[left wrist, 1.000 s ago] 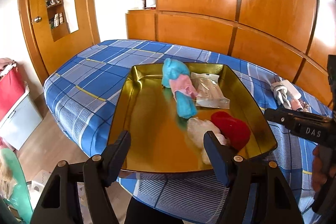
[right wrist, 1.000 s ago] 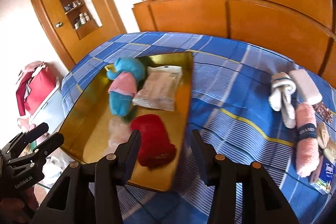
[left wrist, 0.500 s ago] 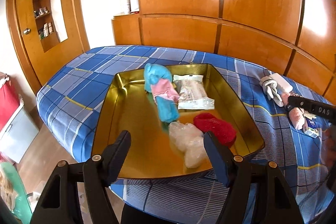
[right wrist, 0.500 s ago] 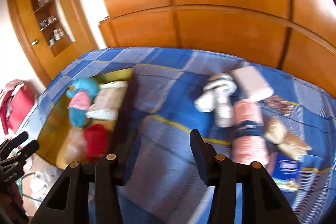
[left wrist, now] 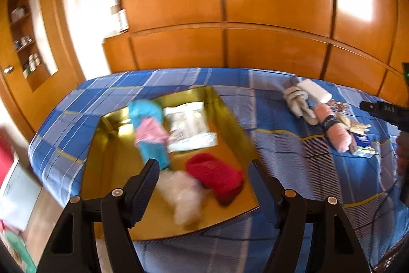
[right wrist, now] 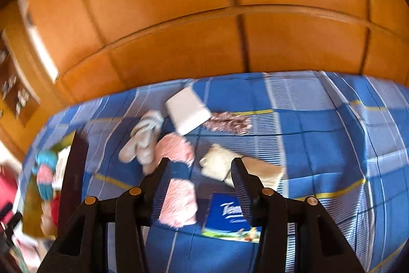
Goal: Organize soft objects
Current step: 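Lift both tools from the gold tray toward the items on the bed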
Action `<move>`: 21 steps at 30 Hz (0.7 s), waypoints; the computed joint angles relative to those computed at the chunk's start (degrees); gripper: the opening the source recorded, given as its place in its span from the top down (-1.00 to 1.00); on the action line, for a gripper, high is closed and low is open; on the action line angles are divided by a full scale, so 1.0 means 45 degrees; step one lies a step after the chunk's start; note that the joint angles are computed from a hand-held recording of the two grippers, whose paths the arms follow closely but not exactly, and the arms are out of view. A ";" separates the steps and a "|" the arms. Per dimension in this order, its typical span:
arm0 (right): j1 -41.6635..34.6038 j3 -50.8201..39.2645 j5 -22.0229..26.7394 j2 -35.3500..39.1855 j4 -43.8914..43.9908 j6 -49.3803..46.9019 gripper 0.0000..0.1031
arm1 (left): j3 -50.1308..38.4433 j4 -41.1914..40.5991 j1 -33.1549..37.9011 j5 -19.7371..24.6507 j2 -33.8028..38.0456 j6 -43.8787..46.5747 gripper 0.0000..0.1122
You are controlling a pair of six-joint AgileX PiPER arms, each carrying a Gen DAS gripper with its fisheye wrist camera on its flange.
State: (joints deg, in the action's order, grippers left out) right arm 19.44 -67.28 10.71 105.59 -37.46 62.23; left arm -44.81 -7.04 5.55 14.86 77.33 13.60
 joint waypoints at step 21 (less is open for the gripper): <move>-0.1331 0.0405 -0.0347 -0.0425 0.7145 -0.5322 0.06 | -1.0196 -0.0837 -0.3547 0.4498 0.8145 -0.1976 -0.24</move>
State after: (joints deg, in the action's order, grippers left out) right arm 13.45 -65.46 9.15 103.68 -5.30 38.28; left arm -90.69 -10.81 -10.41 35.10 113.98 4.71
